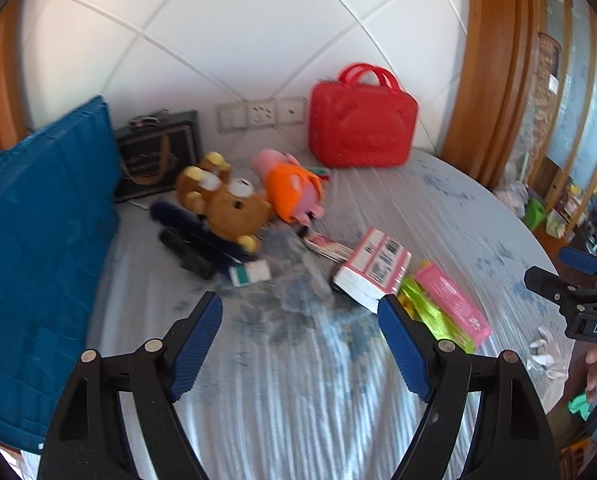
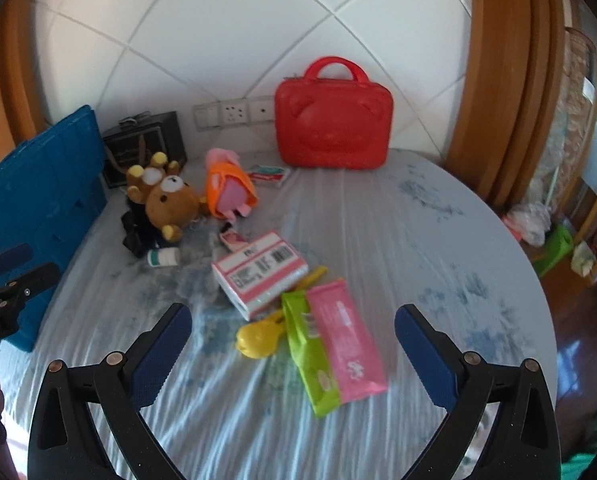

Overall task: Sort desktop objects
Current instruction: 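Grasp the yellow duck toy with the left gripper while the right grasps the pink and green wipes packs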

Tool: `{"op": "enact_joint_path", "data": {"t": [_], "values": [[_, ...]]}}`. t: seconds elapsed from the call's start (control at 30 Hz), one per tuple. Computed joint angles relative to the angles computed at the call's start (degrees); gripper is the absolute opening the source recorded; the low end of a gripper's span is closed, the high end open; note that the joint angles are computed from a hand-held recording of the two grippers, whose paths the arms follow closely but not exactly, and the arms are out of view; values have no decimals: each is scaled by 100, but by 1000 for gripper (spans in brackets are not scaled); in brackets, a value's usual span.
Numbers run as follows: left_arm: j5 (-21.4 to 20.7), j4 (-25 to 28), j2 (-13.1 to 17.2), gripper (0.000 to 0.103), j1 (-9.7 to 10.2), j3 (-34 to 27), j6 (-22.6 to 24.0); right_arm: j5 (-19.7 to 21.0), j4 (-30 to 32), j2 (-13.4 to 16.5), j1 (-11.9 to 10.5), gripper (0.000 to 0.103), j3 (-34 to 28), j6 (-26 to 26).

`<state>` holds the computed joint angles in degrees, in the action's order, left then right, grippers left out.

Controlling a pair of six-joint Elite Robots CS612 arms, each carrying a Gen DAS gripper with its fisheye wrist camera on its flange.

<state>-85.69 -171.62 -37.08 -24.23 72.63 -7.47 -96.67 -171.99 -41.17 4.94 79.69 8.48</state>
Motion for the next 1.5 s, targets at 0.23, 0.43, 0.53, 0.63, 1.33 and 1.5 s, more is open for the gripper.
{"op": "enact_joint_path", "data": {"t": [0.23,0.43,0.53,0.63,1.33,1.5], "values": [[-398,708,507,80,-129,-653,7,-28,564,95,-257,103,90,303],[-479,1488,961,80,-269,-1288,210,-38,1082,259,-377,103,-6,506],[-502,1825,1160,80,-320,-1573,342,12,1257,335,-428,103,-61,541],[-569,2127,1388,80,-356,-1887,485,142,1410,448,-469,103,-169,557],[-728,2952,2055,55,-381,-2916,948,618,2430,1155,-366,103,-1242,-391],[-699,2952,2070,55,-384,-2944,976,887,2593,1311,-407,103,-1458,-478]]}}
